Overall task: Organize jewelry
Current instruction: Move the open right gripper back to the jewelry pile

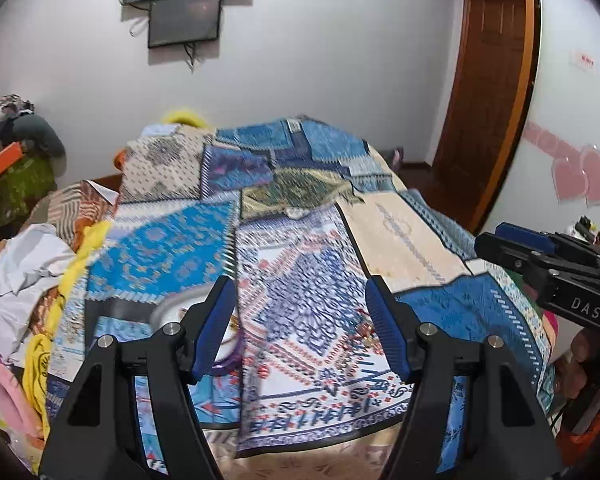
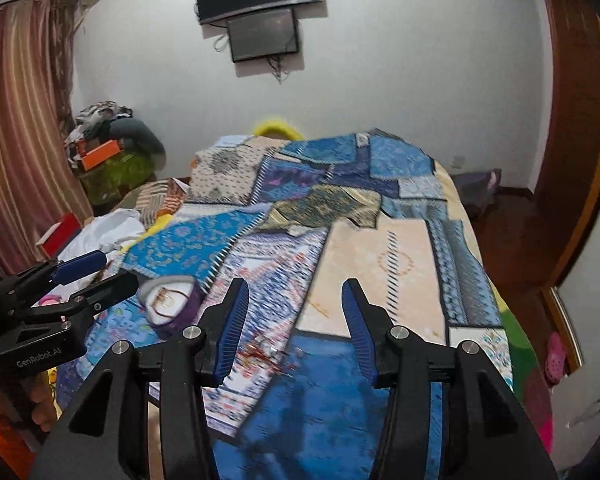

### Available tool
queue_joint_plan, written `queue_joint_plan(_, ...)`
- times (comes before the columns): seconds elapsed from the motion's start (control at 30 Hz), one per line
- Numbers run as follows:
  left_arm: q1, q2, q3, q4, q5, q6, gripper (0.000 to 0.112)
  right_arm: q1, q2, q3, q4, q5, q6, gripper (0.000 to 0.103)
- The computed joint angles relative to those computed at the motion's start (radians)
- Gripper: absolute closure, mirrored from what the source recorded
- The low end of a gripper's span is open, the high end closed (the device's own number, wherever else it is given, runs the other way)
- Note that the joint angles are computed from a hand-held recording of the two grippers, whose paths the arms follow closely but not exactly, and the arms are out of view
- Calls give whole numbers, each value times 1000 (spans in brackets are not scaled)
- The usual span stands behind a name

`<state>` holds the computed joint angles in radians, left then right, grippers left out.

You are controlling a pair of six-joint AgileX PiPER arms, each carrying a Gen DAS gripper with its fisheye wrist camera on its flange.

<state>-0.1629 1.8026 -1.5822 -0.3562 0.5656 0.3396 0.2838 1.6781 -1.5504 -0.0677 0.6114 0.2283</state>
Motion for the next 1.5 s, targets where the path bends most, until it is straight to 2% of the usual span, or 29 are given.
queue_joint_plan(0.33,-53,109,-45,73,68,-63,46,-80,24,64,157,28,-147,58)
queue_joint_plan(0.53,-63,138,-32,110,73,-104,46,-80,68,66,226,62,-234,58)
queue_joint_plan(0.7,-45,153,-28,104,74,-113,46,-82,96,49,346,81,-366,58)
queue_joint_plan(0.9,-11,160,-26,51,79,-93,46,-67,128,26,395,83,-438,58)
queue_joint_plan(1.23,-19,139,10,4,67,-29,46,-88,215,-74,330,127,-361,86)
queue_joint_plan(1.5,-36,135,5,-36,90,8,46,-75,223,-77,337,123,-385,92)
